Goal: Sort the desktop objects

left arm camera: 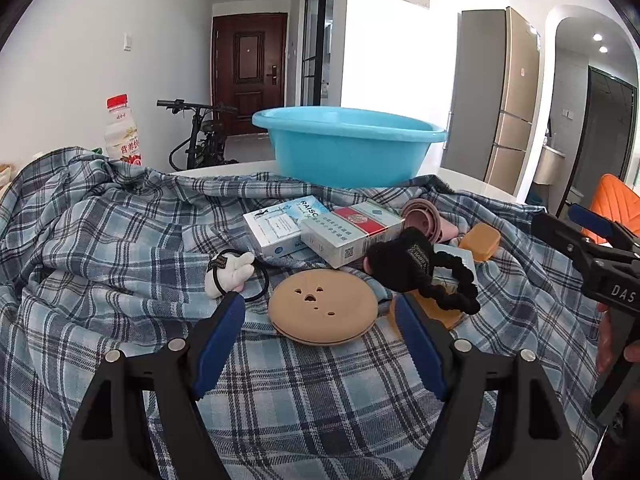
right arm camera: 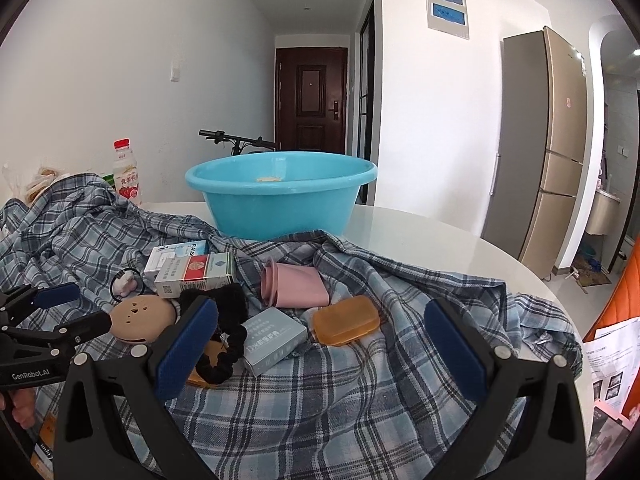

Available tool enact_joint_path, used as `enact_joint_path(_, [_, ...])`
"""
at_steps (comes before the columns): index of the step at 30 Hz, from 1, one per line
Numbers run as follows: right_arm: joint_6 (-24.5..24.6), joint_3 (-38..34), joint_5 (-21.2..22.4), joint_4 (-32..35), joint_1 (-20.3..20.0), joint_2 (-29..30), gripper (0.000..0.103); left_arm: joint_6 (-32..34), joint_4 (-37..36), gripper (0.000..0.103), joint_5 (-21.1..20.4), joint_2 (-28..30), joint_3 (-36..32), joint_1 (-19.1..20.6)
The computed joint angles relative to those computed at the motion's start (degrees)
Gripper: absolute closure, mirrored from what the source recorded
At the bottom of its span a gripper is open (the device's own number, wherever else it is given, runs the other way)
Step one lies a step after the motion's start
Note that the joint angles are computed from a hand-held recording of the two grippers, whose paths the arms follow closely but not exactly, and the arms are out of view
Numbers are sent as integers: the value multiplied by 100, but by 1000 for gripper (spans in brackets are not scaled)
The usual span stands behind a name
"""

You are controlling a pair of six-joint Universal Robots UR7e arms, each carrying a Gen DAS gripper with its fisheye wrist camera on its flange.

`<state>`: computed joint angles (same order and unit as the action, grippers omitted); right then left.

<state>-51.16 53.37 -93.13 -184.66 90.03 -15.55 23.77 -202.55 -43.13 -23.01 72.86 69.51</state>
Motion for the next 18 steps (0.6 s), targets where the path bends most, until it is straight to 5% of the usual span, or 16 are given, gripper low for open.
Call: enact_joint_path(18, [-587, 574, 737, -1137, -99, -38, 0, 1341, -2180, 15, -135, 239, 151, -188])
